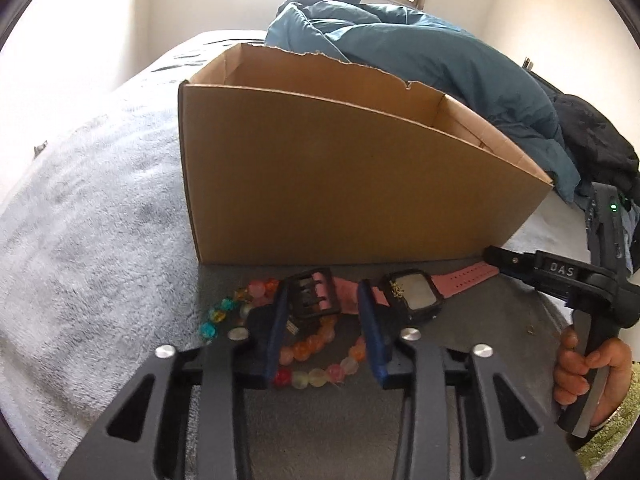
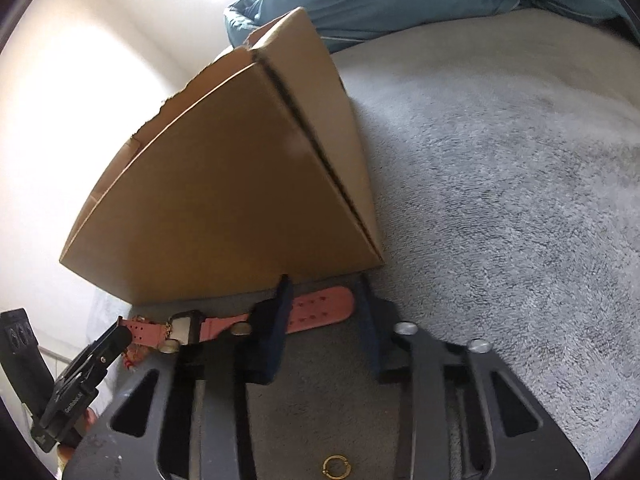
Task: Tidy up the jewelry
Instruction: 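Lower the left gripper onto the pink watch strap buckle and close, then grasp the pink strap end with the right gripper while the left gripper holds the buckle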
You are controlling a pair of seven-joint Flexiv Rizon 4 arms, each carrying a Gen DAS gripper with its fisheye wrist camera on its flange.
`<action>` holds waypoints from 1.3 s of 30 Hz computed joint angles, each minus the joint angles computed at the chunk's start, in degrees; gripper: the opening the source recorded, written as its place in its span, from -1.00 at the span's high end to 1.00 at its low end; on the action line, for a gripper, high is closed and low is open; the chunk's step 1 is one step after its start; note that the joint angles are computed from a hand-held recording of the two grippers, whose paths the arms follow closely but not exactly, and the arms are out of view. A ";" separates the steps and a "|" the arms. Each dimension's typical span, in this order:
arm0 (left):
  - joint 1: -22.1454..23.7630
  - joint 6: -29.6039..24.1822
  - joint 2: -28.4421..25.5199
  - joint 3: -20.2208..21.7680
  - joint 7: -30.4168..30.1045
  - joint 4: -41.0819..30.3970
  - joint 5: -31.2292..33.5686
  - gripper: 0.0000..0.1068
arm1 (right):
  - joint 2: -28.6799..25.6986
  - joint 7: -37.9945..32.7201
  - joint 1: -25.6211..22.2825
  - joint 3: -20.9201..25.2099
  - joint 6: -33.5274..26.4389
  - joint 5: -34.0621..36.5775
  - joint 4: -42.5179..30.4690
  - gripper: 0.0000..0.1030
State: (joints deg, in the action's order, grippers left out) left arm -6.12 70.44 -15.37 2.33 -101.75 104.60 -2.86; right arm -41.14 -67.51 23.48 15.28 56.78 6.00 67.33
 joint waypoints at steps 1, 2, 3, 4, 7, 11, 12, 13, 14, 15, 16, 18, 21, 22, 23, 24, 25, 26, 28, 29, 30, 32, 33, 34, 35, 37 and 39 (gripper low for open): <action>-0.55 -0.69 -0.36 0.78 -1.20 -0.90 1.33 0.51 | 0.12 -0.07 -0.52 0.41 0.40 0.77 0.27 0.70; -0.41 -1.16 -0.52 0.62 -1.25 -1.46 1.15 0.57 | 0.36 -0.34 -1.19 0.94 1.16 1.75 0.73 0.80; 0.33 -0.74 -0.35 -0.18 -0.19 -0.88 -0.28 0.58 | 0.69 -0.73 -1.74 1.33 1.70 2.44 1.22 0.93; 0.80 -0.42 -0.31 -0.80 0.45 -0.68 -1.61 0.59 | 1.04 -1.56 -2.63 2.11 2.35 3.51 1.60 0.94; 1.53 0.71 -0.21 -2.14 2.58 -0.29 -4.42 0.62 | 2.33 -3.54 -4.34 3.61 3.54 6.21 2.40 0.96; 2.32 2.25 1.71 -5.12 7.04 1.89 -11.01 0.63 | 4.42 -4.78 -4.60 3.44 3.48 6.65 2.14 0.97; 2.43 2.46 2.83 -5.60 8.35 3.04 -12.84 0.63 | 4.91 -5.16 -4.65 3.45 3.59 6.86 2.37 0.97; 2.55 2.66 4.07 -6.49 10.11 4.03 -15.47 0.63 | 5.93 -5.87 -5.03 3.69 3.76 7.28 3.01 0.97; 2.37 2.80 4.99 -7.03 11.44 4.67 -17.67 0.63 | 6.85 -6.87 -5.69 4.09 3.49 7.86 3.36 0.97; 2.33 2.97 6.02 -7.46 13.11 5.76 -20.29 0.63 | 8.15 -8.14 -6.61 4.64 2.90 8.68 4.11 0.97; 2.21 3.21 7.36 -7.81 14.97 7.48 -23.38 0.63 | 8.53 -8.25 -6.15 4.40 3.06 8.91 4.66 0.97; 1.09 2.31 8.86 -7.43 15.52 9.59 -26.90 0.63 | 9.34 -8.75 -5.98 4.05 1.61 9.52 5.60 0.94; -0.80 -2.33 8.62 -4.41 7.26 9.91 -18.46 0.63 | 8.41 -2.98 -1.17 -1.06 -1.07 3.07 5.79 0.49; -1.24 -2.10 8.89 -3.84 5.16 10.70 -16.49 0.65 | 8.56 -1.28 0.48 -3.20 -1.76 -0.45 6.50 0.39; -1.52 -1.76 8.77 -3.37 3.19 11.07 -14.35 0.65 | 8.95 0.09 1.55 -4.36 -0.92 -3.53 7.61 0.36; -1.59 -1.94 8.81 -3.14 2.09 11.32 -13.18 0.65 | 9.25 -1.16 1.52 -3.65 0.30 -3.76 7.96 0.35; -1.47 -1.75 8.99 -3.29 2.07 11.82 -13.60 0.65 | 9.41 -4.00 0.44 -1.57 1.22 -2.93 8.07 0.33; -1.39 -1.57 9.12 -3.39 2.12 12.10 -13.75 0.65 | 9.50 -6.85 -0.25 0.08 1.73 -2.38 8.08 0.28; -1.50 -1.52 8.94 -3.05 1.28 11.51 -10.86 0.65 | 9.44 -14.73 -0.57 3.44 0.72 -2.00 7.41 0.23; -1.66 -1.70 9.06 -2.81 0.56 11.23 -8.97 0.65 | 9.13 -19.22 -0.46 5.11 -1.22 -1.82 6.66 0.23; -1.80 -2.09 9.10 -2.71 -0.30 10.73 -7.50 0.65 | 9.15 -21.76 0.13 5.39 -2.24 -1.80 6.55 0.23; -1.65 -3.01 8.28 -2.62 -0.94 8.96 -5.57 0.65 | 8.99 -26.57 2.25 5.20 -4.14 -3.01 6.61 0.23; -1.65 -3.04 8.18 -2.61 -1.11 8.83 -4.97 0.65 | 8.88 -27.90 3.39 4.57 -4.70 -3.82 6.80 0.23; -1.83 -2.59 8.20 -2.61 -1.52 9.28 -4.37 0.65 | 8.96 -28.48 4.28 3.78 -4.75 -4.44 7.14 0.23; -1.76 -2.35 8.16 -2.72 -1.28 9.45 -4.52 0.65 | 8.82 -29.14 5.09 3.21 -4.97 -5.08 7.29 0.23; -1.73 -1.96 7.92 -2.84 -1.32 9.63 -4.58 0.65 | 8.16 -30.33 5.82 2.97 -5.72 -5.12 6.68 0.23; -1.68 -1.69 7.71 -2.90 -1.17 9.63 -4.61 0.65 | 7.39 -31.19 6.73 2.27 -6.39 -5.82 6.01 0.23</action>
State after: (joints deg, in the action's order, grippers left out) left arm -7.80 68.75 -7.66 -0.57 -102.92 114.22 -7.48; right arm -33.75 -98.70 30.21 17.56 50.39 0.18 73.34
